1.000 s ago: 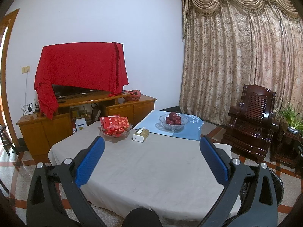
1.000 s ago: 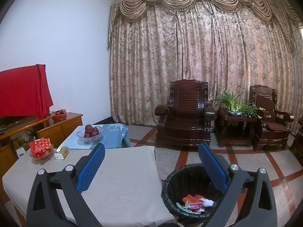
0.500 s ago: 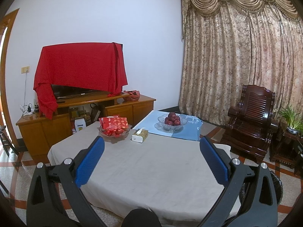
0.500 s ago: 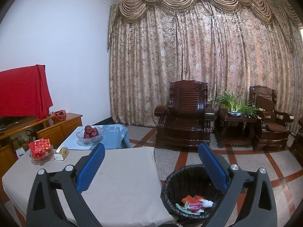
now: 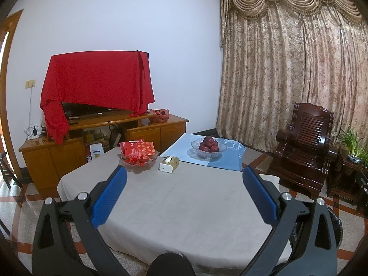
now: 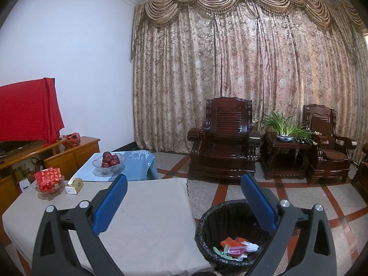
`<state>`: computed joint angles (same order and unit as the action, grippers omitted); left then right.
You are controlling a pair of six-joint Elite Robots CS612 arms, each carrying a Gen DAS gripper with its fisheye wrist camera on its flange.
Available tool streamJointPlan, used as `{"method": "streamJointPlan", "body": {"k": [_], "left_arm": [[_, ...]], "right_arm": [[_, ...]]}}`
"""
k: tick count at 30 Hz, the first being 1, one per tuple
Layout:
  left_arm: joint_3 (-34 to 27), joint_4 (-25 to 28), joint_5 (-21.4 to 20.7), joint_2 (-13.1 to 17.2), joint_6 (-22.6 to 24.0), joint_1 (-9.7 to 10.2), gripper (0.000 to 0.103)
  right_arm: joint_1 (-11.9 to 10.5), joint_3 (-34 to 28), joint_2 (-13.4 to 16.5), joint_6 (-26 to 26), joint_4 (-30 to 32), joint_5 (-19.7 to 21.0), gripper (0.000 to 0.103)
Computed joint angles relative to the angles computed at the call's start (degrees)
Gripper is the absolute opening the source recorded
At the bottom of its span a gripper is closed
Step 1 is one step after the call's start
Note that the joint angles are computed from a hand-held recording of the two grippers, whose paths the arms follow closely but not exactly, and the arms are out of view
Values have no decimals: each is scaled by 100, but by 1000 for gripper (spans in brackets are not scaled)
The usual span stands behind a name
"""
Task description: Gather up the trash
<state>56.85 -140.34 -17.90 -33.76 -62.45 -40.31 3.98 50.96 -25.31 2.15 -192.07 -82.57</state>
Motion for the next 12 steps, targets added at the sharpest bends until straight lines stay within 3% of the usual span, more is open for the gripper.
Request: {"method": "streamJointPlan", "body": {"k": [12], "left_arm": [[-258, 255, -39, 131, -133, -43, 98]], "right_arm": [[-24, 48, -33, -2, 17, 20, 97]]}}
